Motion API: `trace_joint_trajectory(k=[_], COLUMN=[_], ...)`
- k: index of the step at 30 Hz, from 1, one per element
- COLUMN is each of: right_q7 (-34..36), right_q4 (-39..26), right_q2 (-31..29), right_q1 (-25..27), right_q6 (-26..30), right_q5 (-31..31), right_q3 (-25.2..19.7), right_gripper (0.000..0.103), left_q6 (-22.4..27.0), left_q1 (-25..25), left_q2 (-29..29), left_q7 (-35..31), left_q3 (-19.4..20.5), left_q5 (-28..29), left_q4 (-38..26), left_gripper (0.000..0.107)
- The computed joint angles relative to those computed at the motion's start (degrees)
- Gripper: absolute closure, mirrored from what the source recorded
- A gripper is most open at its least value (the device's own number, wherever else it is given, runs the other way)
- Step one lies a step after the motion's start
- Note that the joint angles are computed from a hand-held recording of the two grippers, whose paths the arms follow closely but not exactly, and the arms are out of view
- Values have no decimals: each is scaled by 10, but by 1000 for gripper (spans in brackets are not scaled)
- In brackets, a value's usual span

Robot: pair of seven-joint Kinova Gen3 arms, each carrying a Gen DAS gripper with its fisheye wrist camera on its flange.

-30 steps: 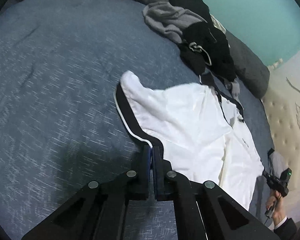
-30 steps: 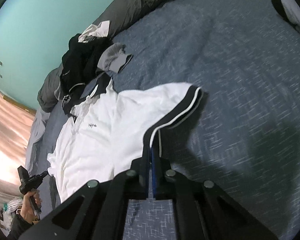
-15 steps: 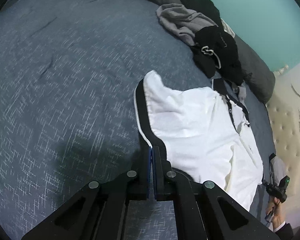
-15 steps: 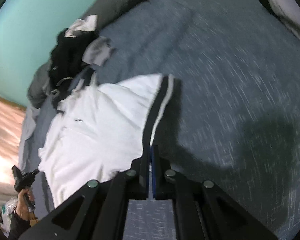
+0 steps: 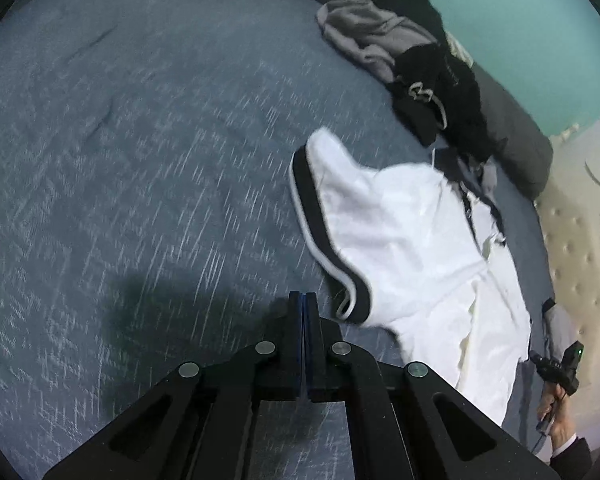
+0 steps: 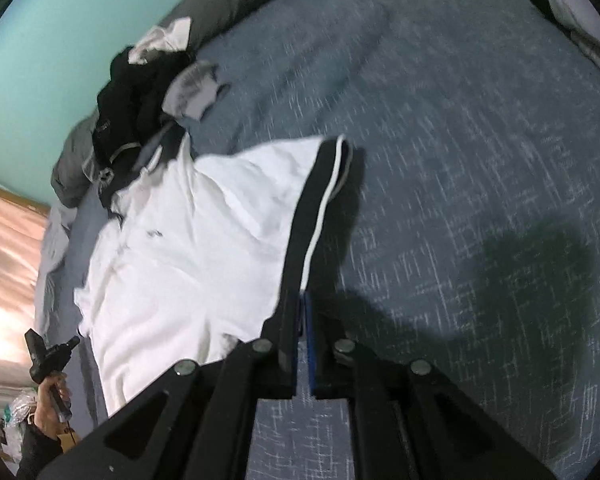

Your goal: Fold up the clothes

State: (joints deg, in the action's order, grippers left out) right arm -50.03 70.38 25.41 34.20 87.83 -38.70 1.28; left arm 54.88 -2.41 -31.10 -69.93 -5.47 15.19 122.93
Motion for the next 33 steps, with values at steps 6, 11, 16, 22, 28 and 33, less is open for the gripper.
trace_joint_trajectory(k=[6, 11, 16, 22, 28, 33], right_q7=[4, 10, 31, 52, 66, 81], right_q4=[11, 17, 35, 56, 69, 66], right_q2=[-7, -8, -10, -20, -32, -40], right_q1=[24, 28, 21, 11, 8, 10], right_q6=[-13, -12, -14, -11, 1, 13], right_q5=[-42, -47, -50, -56, -72, -83], right_q3=[1, 2, -2, -2, 3, 8], right_gripper=[99, 99, 99, 98, 98, 98], left_q6=[-32, -79, -97, -126, -98, -102], left_q1=[0, -3, -14, 3, 26, 10], left_q2=[42, 92, 133, 136, 164, 146], left_q7=[-17, -44, -62, -71, -61, -8], left_q3=[-13, -42, -27, -2, 48, 60], left_q5=[3, 38, 42, 61, 27, -20], left_q4=[-26, -31, -35, -36, -89, -86], left_gripper=[107, 91, 93, 101, 101, 101])
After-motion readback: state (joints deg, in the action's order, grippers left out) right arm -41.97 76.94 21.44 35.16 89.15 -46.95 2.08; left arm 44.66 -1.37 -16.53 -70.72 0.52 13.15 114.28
